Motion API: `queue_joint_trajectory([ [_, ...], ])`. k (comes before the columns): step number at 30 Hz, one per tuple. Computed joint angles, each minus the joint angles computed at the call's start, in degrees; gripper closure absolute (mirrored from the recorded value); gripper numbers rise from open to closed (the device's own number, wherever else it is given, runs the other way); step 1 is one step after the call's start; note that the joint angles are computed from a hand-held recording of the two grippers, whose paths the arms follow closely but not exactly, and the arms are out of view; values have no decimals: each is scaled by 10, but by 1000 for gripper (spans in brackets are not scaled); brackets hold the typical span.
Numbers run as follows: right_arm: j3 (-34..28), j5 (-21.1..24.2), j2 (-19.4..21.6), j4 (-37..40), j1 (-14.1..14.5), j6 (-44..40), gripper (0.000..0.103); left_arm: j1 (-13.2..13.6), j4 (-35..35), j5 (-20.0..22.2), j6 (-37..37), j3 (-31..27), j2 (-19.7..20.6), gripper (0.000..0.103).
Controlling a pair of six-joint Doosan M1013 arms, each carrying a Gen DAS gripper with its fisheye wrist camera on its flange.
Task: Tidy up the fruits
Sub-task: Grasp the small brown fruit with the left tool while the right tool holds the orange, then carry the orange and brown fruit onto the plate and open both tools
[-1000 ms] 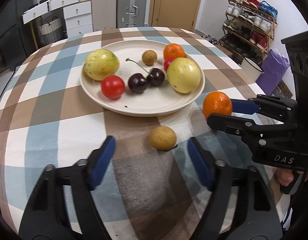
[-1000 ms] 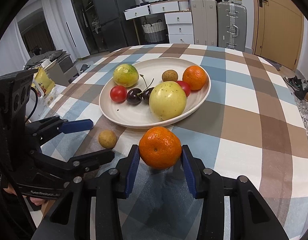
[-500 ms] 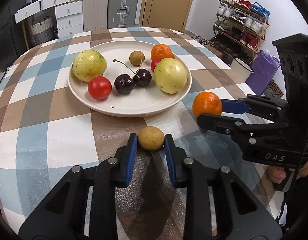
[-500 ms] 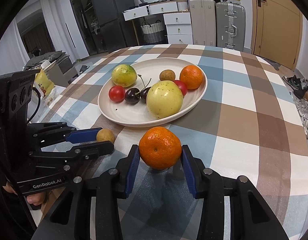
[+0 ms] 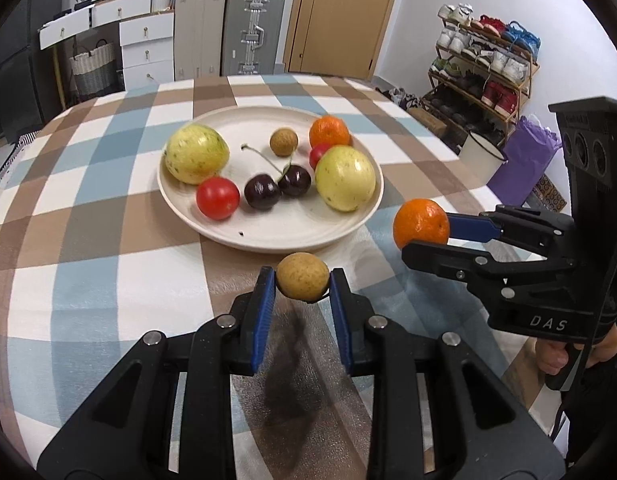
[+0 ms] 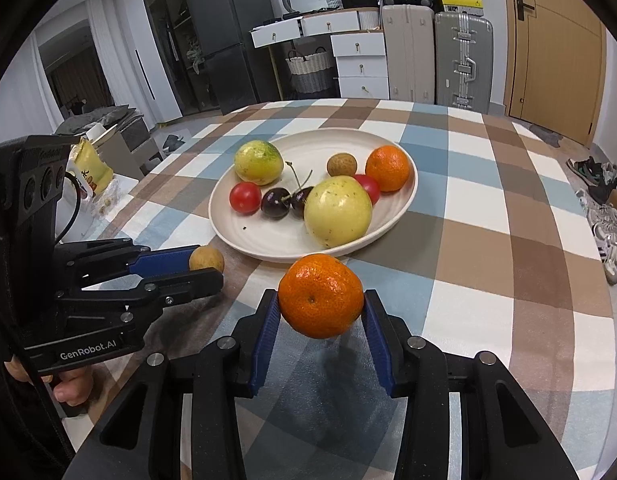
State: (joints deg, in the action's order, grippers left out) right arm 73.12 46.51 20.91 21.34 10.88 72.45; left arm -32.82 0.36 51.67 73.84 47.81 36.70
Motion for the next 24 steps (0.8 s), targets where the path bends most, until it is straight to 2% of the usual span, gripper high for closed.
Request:
queue_joint_trajectory([
  [12, -28, -11, 0, 2, 1, 2, 60, 5, 28, -19, -21, -8, -12, 78],
  [24, -80, -8, 29, 16, -2, -4, 60, 14, 47, 6, -28, -85, 25, 78],
])
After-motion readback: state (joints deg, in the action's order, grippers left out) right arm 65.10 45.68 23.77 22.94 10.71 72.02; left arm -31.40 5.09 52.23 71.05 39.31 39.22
